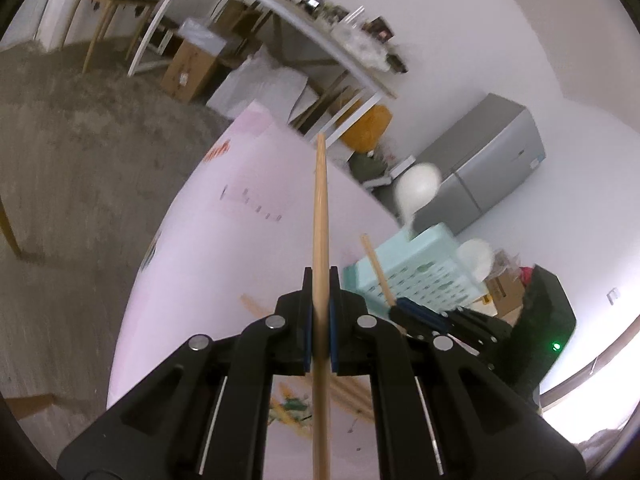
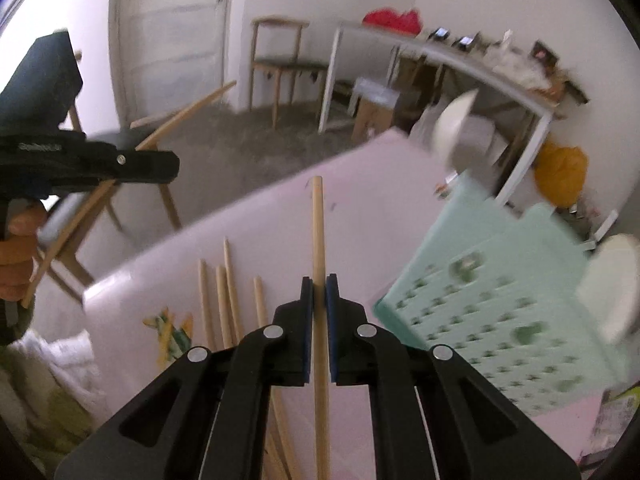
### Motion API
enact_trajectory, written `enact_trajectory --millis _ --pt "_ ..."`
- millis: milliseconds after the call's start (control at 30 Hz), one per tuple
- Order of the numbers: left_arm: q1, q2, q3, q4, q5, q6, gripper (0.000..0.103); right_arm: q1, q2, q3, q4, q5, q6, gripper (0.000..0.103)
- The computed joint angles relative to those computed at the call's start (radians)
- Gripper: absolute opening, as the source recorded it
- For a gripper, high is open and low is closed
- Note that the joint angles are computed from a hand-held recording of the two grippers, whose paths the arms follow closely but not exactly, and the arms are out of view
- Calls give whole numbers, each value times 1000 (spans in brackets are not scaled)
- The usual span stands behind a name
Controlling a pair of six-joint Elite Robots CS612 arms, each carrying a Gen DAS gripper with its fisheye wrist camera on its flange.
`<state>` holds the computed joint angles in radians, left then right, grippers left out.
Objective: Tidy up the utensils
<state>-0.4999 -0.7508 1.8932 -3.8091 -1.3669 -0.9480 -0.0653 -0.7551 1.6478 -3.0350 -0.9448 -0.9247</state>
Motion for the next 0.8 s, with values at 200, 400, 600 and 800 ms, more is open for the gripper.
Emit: enact_trajectory --millis 200,400,600,800 --pt "-9 -41 -32 -54 34 134 5 -58 -34 49 -214 106 243 7" --pt "-8 -34 -160 -90 13 278 5 -117 -26 67 -468 143 585 7" --pt "-10 46 -377 -53 16 357 5 -160 -4 58 -617 133 832 7" --pt "-2 148 -596 78 0 342 5 -186 20 33 -649 119 942 7"
